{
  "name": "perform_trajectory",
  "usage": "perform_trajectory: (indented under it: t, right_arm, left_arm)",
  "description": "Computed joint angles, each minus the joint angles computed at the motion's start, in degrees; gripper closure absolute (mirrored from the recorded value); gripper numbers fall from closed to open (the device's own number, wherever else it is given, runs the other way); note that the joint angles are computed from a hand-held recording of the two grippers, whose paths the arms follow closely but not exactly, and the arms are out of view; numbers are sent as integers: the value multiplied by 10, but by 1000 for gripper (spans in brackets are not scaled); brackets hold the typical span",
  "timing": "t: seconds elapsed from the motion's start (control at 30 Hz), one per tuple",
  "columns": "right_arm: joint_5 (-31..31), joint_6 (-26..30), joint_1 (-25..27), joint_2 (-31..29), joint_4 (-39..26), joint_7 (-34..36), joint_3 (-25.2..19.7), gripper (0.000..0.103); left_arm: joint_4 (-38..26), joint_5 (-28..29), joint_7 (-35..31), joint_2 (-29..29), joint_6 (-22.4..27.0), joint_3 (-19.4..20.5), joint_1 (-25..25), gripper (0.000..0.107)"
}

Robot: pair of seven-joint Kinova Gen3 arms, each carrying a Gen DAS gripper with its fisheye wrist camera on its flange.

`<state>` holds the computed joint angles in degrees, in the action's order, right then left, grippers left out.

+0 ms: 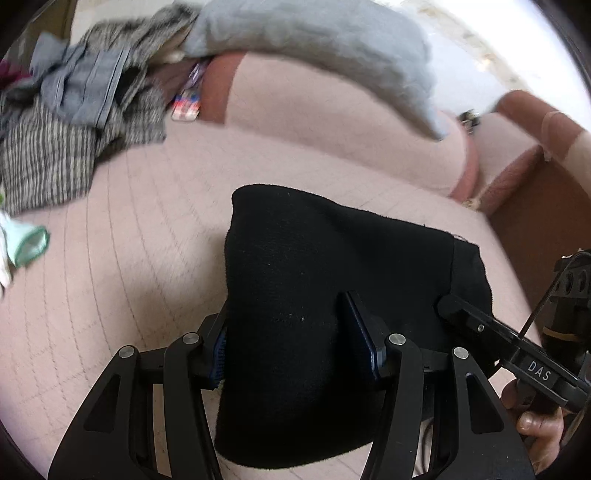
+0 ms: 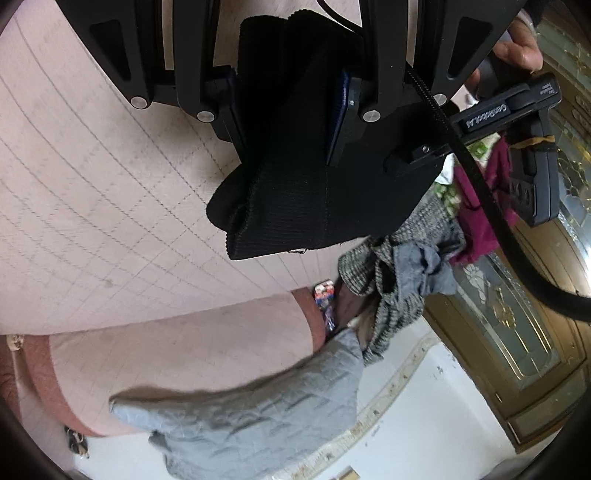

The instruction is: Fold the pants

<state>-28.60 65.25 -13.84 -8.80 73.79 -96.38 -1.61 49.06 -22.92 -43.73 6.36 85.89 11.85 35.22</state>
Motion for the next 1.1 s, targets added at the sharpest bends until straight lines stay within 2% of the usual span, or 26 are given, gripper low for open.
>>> perform_trajectory:
  t: [0.07, 0.13, 0.17, 0.27, 0.33, 0.5, 0.7, 0.77, 0.87, 1.1]
  right_arm:
    - [19, 10, -11, 24, -6, -3, 0, 66]
    - [44, 17, 9, 44, -1, -25, -29, 63]
    - [42, 7, 13, 42, 14, -31, -31, 59]
    - [-5, -25, -1, 28, 57, -21, 6, 58]
    - [-23, -21, 14, 28, 60, -9, 2, 58]
    - [-13, 2, 18, 32, 42, -13, -3, 57]
    - [5, 11, 21, 20, 35, -32, -7, 56]
    - [25, 7, 20, 6, 36, -47, -13, 56]
    - [41, 3, 14, -15, 35, -57, -16, 56]
    - [117, 2, -11, -53, 17, -76, -59, 56]
  left_arm:
    - [-9, 5, -2, 21, 30, -13, 3, 53]
    - [3, 1, 2, 26, 29, -10, 1, 52]
    - [11, -2, 10, 23, 22, -14, 5, 50]
    - [20, 9, 16, 18, 13, -16, -1, 48]
    - [25, 8, 29, 16, 13, -16, -1, 39]
    - [27, 10, 49, 16, 10, -12, -4, 37]
    - [20, -35, 42, 20, 24, -8, 21, 37]
    - [15, -67, 46, 23, 36, 10, 26, 37]
    - [24, -133, 66, 17, 41, -12, 84, 37]
    - [63, -201, 123, -15, 20, 25, 96, 37]
